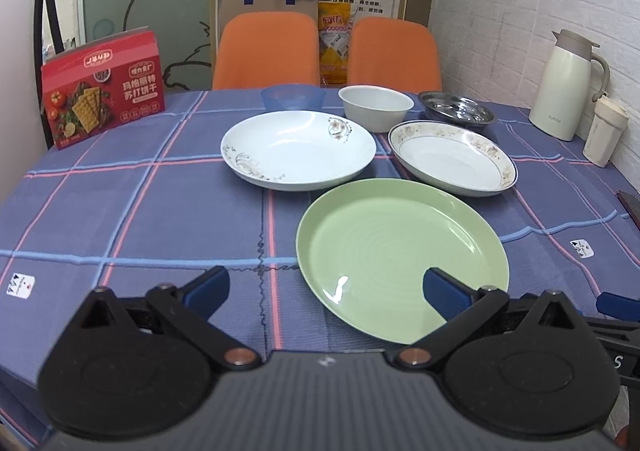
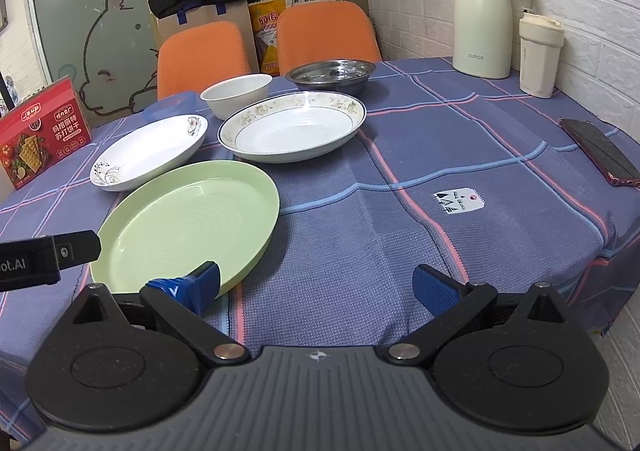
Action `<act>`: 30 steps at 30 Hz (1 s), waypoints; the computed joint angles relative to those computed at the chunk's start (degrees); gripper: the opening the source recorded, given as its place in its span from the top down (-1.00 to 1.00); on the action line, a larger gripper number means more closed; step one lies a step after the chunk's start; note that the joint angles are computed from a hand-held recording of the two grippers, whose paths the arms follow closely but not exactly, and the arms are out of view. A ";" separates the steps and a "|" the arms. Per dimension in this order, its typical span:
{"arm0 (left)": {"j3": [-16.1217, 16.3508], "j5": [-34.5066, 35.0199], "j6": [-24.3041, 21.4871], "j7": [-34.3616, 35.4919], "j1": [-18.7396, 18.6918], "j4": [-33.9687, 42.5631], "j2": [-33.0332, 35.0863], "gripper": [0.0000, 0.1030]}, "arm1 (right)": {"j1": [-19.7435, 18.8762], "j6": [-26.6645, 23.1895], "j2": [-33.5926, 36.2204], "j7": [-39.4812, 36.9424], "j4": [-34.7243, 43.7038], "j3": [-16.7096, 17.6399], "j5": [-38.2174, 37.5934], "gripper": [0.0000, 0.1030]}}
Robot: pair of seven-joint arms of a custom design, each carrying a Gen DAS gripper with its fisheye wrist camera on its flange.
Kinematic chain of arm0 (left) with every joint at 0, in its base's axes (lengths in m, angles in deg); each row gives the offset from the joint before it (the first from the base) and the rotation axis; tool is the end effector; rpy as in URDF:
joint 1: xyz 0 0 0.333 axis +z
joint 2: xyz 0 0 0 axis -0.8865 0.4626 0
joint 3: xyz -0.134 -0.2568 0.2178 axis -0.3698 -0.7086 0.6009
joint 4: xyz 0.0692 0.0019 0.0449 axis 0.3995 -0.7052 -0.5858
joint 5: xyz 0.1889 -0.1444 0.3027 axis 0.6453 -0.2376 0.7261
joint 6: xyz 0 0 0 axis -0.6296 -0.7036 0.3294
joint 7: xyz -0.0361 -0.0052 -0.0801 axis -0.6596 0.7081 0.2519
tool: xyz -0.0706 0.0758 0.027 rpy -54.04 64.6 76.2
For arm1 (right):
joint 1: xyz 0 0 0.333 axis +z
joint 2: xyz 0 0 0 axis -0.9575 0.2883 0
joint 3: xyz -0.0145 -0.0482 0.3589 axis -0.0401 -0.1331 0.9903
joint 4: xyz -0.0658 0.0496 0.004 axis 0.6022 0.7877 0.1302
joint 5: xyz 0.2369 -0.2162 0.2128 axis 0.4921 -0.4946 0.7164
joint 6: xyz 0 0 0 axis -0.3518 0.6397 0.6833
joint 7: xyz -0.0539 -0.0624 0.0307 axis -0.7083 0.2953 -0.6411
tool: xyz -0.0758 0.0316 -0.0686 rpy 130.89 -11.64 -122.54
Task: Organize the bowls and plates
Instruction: 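Move the left gripper toward the rim of the pale green plate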
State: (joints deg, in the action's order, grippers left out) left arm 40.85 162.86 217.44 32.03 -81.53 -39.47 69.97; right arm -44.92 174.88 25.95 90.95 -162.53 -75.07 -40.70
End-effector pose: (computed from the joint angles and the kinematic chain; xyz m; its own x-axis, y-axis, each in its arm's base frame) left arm 0.5836 -0.2982 0.4378 0.1948 -0.9792 0.0564 -0.5926 -0.1633 -0.7887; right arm 0.5946 0.2023 0.4196 0.1574 -0.9799 -0.1226 -0.6278 -0.0034 -0.7784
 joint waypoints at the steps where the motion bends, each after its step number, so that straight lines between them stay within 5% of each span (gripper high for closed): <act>1: -0.01 -0.16 0.09 0.08 0.06 0.02 0.07 -0.99 | 0.05 -0.08 0.09 -0.03 0.09 -0.02 0.00 -0.76; 30: 0.12 -2.06 1.47 2.01 1.10 -0.31 0.06 -0.99 | 1.01 -1.01 0.11 -0.01 0.32 -0.59 -0.96 -0.76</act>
